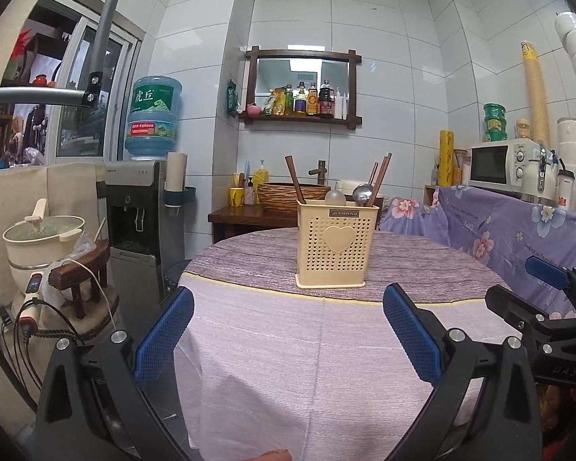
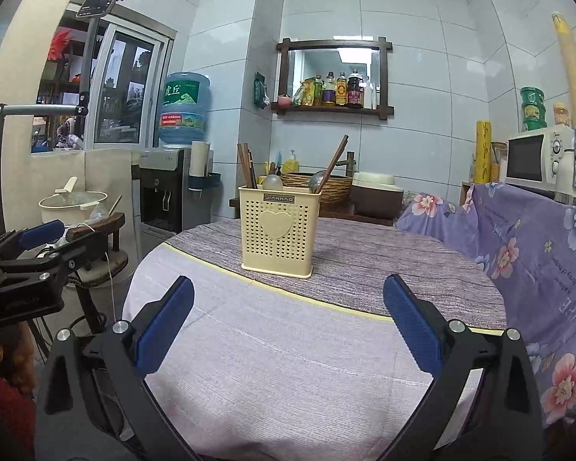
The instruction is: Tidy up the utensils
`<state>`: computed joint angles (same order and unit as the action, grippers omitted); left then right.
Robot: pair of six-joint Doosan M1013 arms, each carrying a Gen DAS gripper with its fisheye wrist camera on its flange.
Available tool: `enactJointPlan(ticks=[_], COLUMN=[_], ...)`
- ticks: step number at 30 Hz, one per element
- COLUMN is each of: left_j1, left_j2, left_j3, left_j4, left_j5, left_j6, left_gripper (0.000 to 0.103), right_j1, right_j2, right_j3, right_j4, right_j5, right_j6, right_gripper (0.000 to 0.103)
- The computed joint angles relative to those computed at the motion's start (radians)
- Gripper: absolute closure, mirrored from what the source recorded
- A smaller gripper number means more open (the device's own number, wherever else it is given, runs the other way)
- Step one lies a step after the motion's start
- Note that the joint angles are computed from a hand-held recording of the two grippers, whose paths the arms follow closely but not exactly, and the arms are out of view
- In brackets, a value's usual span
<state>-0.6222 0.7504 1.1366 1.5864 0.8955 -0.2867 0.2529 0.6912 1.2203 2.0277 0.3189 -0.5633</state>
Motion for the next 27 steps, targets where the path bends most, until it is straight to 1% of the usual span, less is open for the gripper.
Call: enactJointPlan(ticks=[11, 27], left_j1=[-0.001, -0.002], left_j2=[-0.002, 0.004], left_j3=[0.001, -0.009], left_j4=[0.005, -0.006], left_j5=[-0.009, -0.016], left_j6=[0.003, 0.011], left_gripper=[0.005, 0.005], right_j1=[0.0, 0.001], right_j2=[0.003, 0.004], right_j3=[-0.005, -0.005], right_j4=[-0.032, -0.042], right_j5=[-0.002, -0.005], right_j6=[0.033, 0.044], right_gripper=[0.006, 0.006])
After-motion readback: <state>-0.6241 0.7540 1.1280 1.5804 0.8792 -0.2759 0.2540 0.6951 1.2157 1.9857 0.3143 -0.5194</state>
